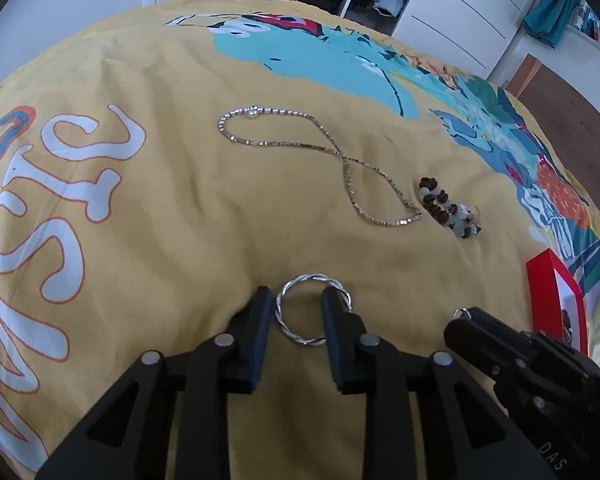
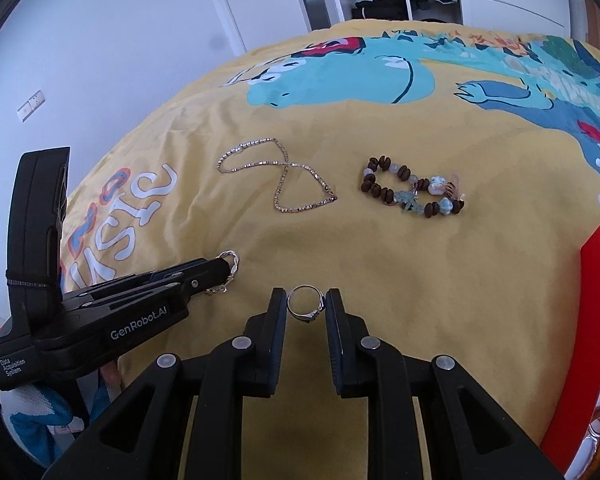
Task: Organize jewelry
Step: 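Carry the twisted hoop and ring toward the red box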
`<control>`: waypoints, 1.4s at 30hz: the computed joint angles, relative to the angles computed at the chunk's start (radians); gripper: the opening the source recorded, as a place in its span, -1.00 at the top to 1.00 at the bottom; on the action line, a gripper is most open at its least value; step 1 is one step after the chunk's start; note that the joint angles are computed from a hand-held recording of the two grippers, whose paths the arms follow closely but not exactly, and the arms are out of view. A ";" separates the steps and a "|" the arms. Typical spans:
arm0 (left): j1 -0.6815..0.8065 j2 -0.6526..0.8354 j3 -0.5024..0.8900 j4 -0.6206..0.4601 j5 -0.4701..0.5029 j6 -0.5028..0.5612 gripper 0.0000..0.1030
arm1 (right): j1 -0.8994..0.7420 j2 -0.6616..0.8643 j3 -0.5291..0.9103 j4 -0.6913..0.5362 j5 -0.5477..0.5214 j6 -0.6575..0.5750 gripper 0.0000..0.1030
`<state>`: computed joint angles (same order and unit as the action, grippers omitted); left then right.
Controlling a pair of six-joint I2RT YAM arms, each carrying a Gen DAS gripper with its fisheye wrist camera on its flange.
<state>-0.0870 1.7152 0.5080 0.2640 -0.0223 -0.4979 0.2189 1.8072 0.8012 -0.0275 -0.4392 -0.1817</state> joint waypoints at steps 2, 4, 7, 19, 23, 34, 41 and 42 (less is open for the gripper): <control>-0.017 0.009 0.008 -0.005 -0.029 0.003 0.48 | -0.005 -0.005 -0.004 0.001 -0.009 0.003 0.62; -0.032 0.026 0.021 -0.011 -0.057 0.004 0.48 | -0.009 -0.011 -0.007 0.000 -0.017 0.001 0.62; -0.037 0.063 0.058 -0.028 -0.081 0.014 0.69 | -0.018 -0.025 -0.013 0.001 -0.031 0.004 0.62; -0.068 -0.066 0.017 -0.067 -0.113 -0.016 0.90 | -0.102 -0.139 -0.049 -0.068 -0.066 -0.035 0.62; -0.101 -0.172 -0.005 -0.131 -0.128 -0.040 0.90 | -0.131 -0.197 -0.062 -0.107 -0.076 -0.048 0.62; -0.258 -0.402 0.023 -0.339 -0.200 -0.135 0.90 | -0.280 -0.404 -0.086 -0.289 -0.126 -0.133 0.62; -0.479 -0.330 0.163 -0.397 -0.268 -0.216 0.90 | -0.561 -0.413 -0.025 -0.454 -0.193 -0.346 0.62; -0.507 -0.309 0.182 -0.396 -0.275 -0.227 0.90 | -0.606 -0.395 -0.012 -0.468 -0.198 -0.382 0.62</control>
<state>-0.5937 1.4058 0.6902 -0.1325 -0.2969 -0.7247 -0.3871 1.4127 0.7888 -0.4955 -0.6368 -0.5639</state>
